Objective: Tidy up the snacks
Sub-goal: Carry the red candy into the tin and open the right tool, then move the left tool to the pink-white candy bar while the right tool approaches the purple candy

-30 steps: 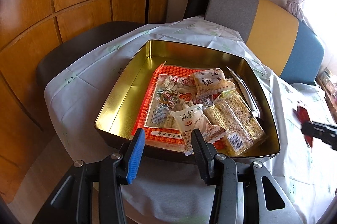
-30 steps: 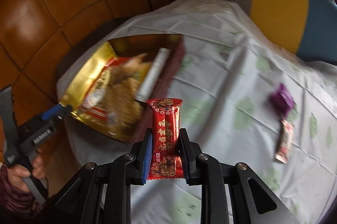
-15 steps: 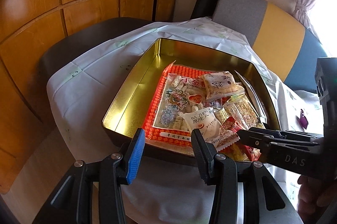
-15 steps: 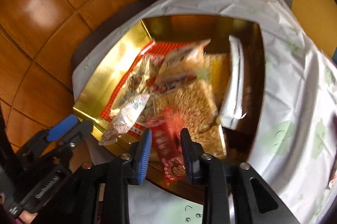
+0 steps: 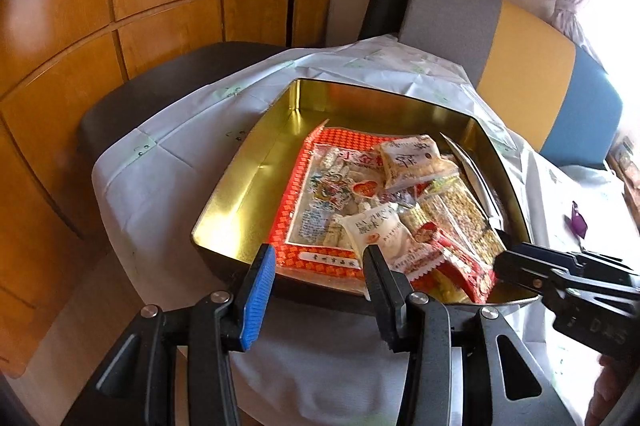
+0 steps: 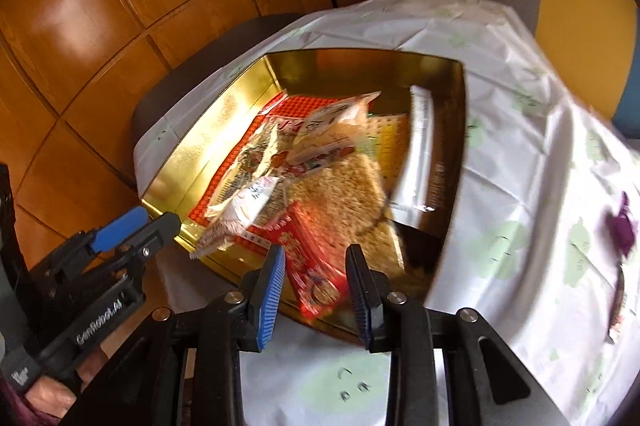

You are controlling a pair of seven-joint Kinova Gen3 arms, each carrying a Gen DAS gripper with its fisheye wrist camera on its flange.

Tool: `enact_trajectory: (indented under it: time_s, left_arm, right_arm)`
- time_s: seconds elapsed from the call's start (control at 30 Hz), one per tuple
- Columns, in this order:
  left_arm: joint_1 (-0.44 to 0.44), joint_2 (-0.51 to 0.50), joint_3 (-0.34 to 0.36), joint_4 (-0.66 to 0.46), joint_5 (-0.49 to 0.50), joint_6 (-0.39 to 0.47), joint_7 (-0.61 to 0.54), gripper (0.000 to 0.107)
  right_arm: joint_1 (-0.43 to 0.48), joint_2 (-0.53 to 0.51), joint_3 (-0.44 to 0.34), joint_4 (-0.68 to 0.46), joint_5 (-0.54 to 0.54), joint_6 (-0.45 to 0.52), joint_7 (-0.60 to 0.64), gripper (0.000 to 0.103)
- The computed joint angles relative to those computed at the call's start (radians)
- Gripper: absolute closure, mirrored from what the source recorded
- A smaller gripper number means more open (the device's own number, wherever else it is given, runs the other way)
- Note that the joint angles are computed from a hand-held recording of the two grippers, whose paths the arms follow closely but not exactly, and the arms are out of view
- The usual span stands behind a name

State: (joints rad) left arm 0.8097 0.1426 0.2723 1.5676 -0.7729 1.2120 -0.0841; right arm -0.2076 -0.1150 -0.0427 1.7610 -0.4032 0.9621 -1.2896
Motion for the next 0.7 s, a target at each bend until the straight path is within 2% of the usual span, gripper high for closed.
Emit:
enact_trajectory:
  time_s: [0.33,0.7]
  left_arm:
    - [0.027,0.012,0.005,-0.018,-0.018,0.007,-0.013,0.061]
    - [0.056,0.025,0.004,-0.039,-0.031,0.025,-0.030,0.061]
  right_arm:
    - [0.027,-0.123,0.035,0.094,0.055,-0.048,-0.036,0.071]
    - [0.088,-0.192,0.117,0.129,0.108,-0.029,-0.041,0.071]
